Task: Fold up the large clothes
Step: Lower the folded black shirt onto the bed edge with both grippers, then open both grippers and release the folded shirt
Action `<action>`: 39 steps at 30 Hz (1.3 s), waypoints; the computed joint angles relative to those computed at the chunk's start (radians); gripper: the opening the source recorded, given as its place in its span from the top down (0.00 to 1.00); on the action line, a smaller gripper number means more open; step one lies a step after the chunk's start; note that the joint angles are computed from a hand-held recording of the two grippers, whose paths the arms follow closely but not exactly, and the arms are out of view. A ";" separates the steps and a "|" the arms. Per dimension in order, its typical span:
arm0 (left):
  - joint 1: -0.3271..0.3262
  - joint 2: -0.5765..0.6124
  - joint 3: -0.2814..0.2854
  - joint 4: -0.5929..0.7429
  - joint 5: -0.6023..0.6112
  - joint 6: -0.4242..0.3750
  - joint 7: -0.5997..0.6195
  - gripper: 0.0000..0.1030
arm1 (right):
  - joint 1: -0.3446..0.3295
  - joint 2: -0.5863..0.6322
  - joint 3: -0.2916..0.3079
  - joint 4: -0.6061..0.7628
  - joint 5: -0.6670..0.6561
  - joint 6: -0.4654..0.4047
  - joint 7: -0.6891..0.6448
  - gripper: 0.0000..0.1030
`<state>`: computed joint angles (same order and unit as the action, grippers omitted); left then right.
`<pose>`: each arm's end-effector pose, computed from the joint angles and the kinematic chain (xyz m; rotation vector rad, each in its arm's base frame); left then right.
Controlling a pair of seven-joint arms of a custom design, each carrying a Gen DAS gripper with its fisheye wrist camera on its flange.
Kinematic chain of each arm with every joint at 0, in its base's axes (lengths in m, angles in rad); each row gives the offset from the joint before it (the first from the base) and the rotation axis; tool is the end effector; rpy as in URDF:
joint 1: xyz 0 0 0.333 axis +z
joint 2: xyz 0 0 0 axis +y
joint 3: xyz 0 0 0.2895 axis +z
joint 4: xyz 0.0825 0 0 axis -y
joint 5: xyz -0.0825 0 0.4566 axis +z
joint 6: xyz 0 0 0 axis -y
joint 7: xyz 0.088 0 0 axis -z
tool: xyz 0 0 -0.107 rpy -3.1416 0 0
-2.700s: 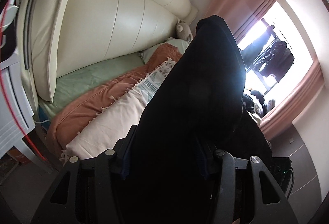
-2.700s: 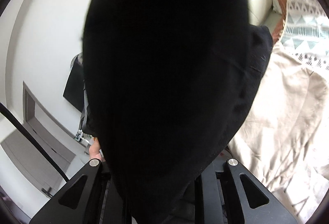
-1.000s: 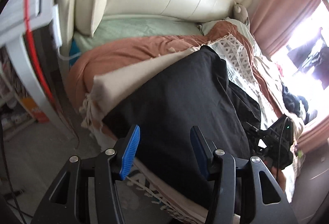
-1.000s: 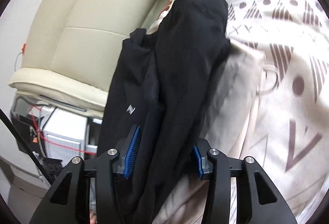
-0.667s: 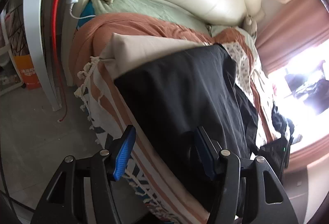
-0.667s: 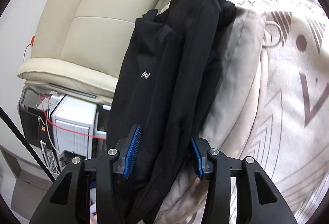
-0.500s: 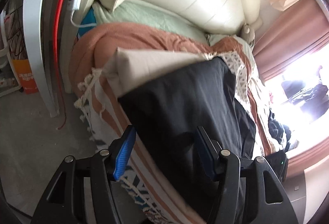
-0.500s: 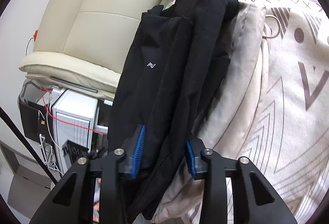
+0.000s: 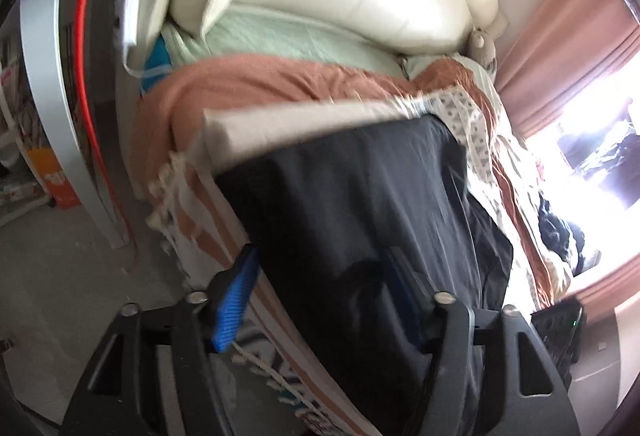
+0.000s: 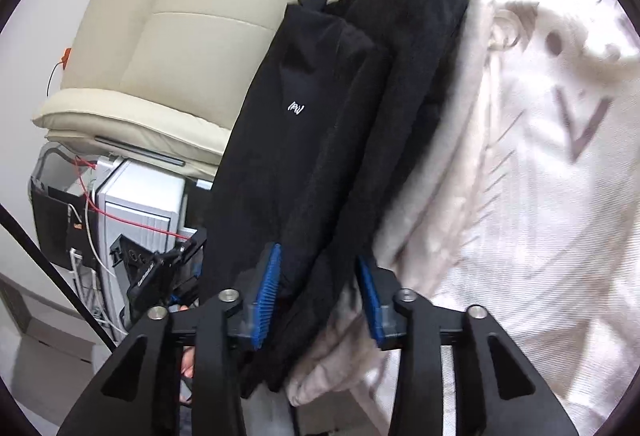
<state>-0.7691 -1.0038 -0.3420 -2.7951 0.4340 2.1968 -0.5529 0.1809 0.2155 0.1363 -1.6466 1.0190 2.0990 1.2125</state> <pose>0.2055 -0.3339 0.4663 -2.5621 0.8725 -1.0174 0.6740 0.2573 0.4871 -1.7436 1.3886 0.6190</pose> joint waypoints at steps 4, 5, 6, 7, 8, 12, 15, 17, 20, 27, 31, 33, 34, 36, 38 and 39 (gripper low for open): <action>0.011 0.093 -0.036 0.047 0.008 0.060 -0.051 0.31 | 0.002 -0.006 -0.010 0.012 -0.050 0.032 0.009 0.42; 0.013 0.113 -0.042 0.062 0.012 0.059 -0.056 0.31 | 0.000 -0.002 -0.012 0.020 -0.057 0.032 0.015 0.42; 0.016 0.142 -0.053 0.084 0.016 0.058 -0.065 0.30 | -0.001 0.005 -0.012 0.030 -0.066 0.033 0.021 0.42; 0.017 0.160 -0.059 0.098 0.020 0.060 -0.077 0.30 | -0.003 0.012 -0.012 0.041 -0.074 0.038 0.025 0.42; 0.021 0.177 -0.068 0.109 0.026 0.069 -0.095 0.30 | -0.005 0.021 -0.012 0.056 -0.081 0.039 0.028 0.42; 0.020 0.239 -0.089 0.151 0.046 0.076 -0.133 0.29 | -0.018 0.077 0.000 0.133 -0.098 0.031 0.048 0.42; 0.015 0.278 -0.099 0.178 0.050 0.064 -0.151 0.29 | -0.018 0.127 0.011 0.200 -0.133 0.033 0.078 0.42; 0.013 0.298 -0.114 0.195 0.053 0.040 -0.181 0.29 | -0.015 0.151 0.017 0.227 -0.168 0.054 0.101 0.42; 0.004 0.337 -0.120 0.219 0.047 0.016 -0.212 0.25 | -0.008 0.163 0.018 0.226 -0.233 0.116 0.151 0.42; -0.009 0.408 -0.124 0.257 0.052 0.006 -0.245 0.20 | -0.023 0.143 0.032 0.162 -0.278 0.141 0.184 0.42; -0.018 0.444 -0.127 0.301 0.045 -0.036 -0.229 0.20 | -0.004 0.101 0.013 0.132 -0.360 0.171 0.236 0.42; -0.024 0.453 -0.126 0.319 0.038 -0.058 -0.213 0.20 | -0.002 0.079 0.006 0.121 -0.387 0.177 0.259 0.42; -0.027 0.458 -0.127 0.331 0.035 -0.069 -0.204 0.20 | -0.005 0.067 0.004 0.114 -0.391 0.173 0.265 0.42; -0.028 0.467 -0.134 0.354 0.033 -0.097 -0.196 0.20 | -0.008 0.039 -0.005 0.098 -0.405 0.164 0.280 0.42; -0.028 0.474 -0.142 0.380 0.037 -0.129 -0.192 0.20 | -0.018 0.005 -0.009 0.077 -0.381 0.151 0.264 0.42; -0.027 0.479 -0.146 0.398 0.040 -0.150 -0.186 0.20 | -0.022 -0.017 -0.012 0.061 -0.366 0.146 0.253 0.42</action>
